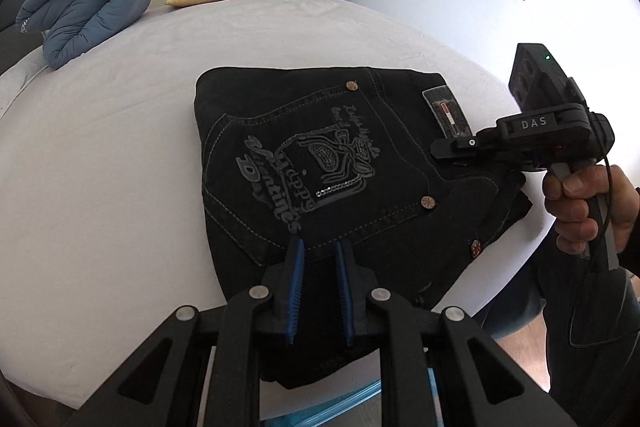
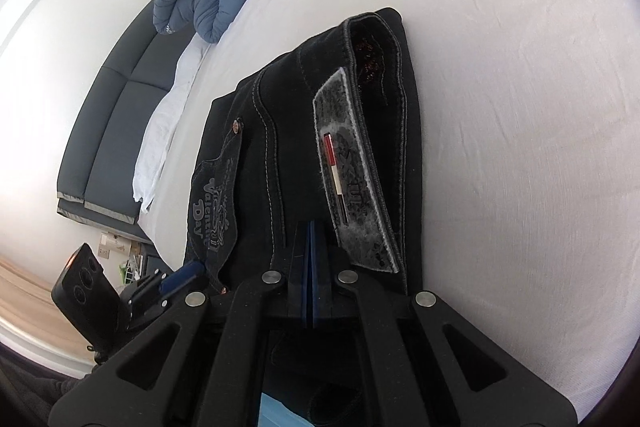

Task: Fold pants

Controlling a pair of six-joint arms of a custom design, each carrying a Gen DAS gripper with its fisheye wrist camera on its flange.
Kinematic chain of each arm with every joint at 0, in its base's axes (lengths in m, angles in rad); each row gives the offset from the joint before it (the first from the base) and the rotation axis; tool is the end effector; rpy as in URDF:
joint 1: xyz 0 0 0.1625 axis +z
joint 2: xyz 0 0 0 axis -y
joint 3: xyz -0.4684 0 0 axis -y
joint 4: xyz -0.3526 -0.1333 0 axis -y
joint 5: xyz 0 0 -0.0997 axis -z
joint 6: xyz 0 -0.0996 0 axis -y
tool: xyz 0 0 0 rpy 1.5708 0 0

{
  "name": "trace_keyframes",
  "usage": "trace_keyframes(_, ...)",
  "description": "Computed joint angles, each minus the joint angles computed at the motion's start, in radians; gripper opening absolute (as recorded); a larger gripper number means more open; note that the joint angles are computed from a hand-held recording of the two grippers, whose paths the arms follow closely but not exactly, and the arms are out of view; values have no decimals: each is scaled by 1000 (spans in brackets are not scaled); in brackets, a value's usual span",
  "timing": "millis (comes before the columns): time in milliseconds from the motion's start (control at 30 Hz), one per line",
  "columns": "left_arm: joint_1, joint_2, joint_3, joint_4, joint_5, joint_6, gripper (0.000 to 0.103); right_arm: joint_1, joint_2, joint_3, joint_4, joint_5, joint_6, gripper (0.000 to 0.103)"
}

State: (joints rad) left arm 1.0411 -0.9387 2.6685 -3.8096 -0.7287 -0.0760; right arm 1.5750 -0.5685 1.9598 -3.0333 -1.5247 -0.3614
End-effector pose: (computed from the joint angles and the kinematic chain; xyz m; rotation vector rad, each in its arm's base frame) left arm 0.0072 -0.3986 0.1829 0.2600 2.3355 -0.8913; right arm 0.1403 -0.5636 -0.0244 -0.5672 3.0543 -0.1216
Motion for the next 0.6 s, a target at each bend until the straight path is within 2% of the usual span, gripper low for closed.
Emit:
trace_keyframes(100,43,-3,-24,-2,-40,28,16,9,-2,44,-79,-15,-21,0)
trace_keyframes(267,80,9,-47,-29,-83,98,16,-32,4,83,-146,62,-54,0)
trace_keyframes(367,63,-46,-51,68,-73,48,17,-19,-8,80,-126,49,-30,0)
trace_keyframes(400,45,-88,-48,125,-66,6,24,-8,-22,80,-110,37,-5,7)
trace_keyframes(433,26,-118,-32,140,-62,-24,45,-2,-38,91,-115,43,7,12)
trace_keyframes(467,6,-136,-14,113,-53,-33,59,-2,-58,113,-145,64,5,14)
trace_keyframes(500,-22,-146,11,44,-27,-28,80,-5,-77,138,-180,98,-4,19)
trace_keyframes(533,-38,-151,27,-9,-9,-18,91,-5,-99,161,-215,116,-7,28)
trace_keyframes(567,-44,-169,29,-24,-5,-9,94,-4,-113,168,-228,115,-1,35)
trace_keyframes(600,-32,-199,15,3,-16,-9,98,-6,-123,171,-235,116,8,54)
